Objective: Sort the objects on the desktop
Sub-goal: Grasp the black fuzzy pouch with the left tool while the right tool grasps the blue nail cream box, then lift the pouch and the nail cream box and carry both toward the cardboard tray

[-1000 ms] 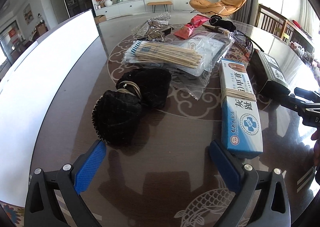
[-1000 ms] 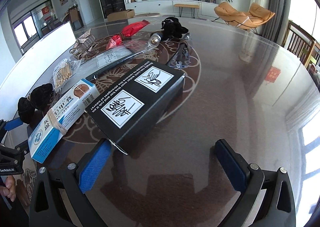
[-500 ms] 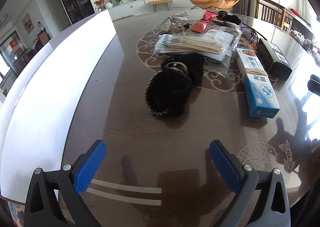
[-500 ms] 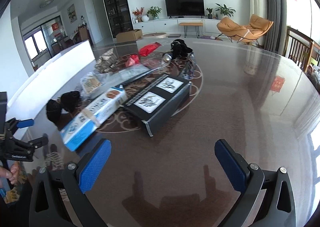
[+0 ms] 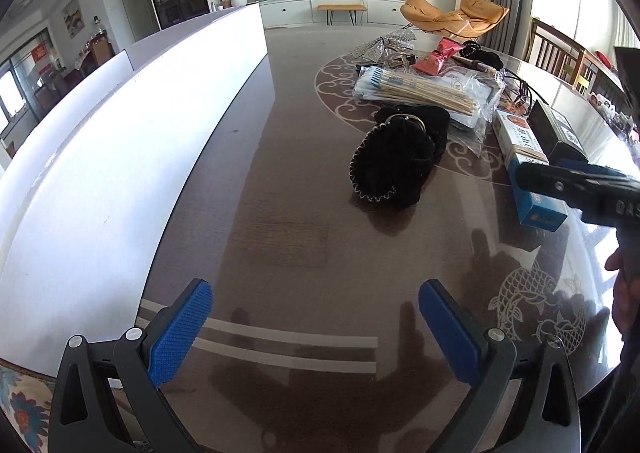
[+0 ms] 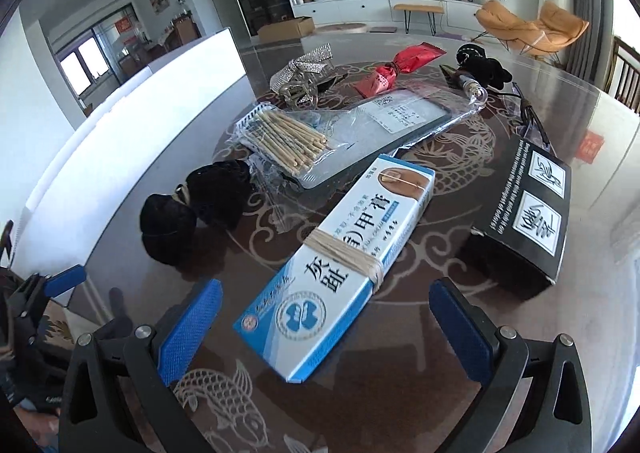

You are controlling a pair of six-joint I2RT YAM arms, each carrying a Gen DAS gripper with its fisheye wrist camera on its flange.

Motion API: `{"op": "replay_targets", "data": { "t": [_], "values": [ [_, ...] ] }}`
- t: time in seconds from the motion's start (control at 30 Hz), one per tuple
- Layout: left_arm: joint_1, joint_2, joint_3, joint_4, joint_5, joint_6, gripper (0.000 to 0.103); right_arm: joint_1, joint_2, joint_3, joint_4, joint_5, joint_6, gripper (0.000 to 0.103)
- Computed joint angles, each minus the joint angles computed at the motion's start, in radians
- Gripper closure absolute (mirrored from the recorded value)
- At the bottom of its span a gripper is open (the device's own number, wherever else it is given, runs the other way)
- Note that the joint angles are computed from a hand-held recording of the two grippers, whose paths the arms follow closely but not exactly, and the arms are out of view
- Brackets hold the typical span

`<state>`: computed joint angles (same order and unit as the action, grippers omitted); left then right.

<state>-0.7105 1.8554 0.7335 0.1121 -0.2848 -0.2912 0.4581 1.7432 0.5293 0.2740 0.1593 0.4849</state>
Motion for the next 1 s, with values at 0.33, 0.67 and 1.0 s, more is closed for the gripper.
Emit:
{"op": "replay_targets", "data": {
  "t": [0.33,0.67,1.0],
  "values": [
    [0.001,0.042,0.092,-0.049,0.037,0.061,0.000,-0.111,-0.003,-0.087,0.090,-0.068,-0.173,0.050],
    [0.028,0.254,0.466,-0.210,0.115,0.200,0.000,-0.269,-0.159,-0.322,0.214,-0.111,-0.291,0.051],
    [0.033,0.344,0.594,-0.259,0.155,0.265,0.064,-0.224,-0.152,-0.313,0.199,-0.056,-0.280,0.050]
  ]
}}
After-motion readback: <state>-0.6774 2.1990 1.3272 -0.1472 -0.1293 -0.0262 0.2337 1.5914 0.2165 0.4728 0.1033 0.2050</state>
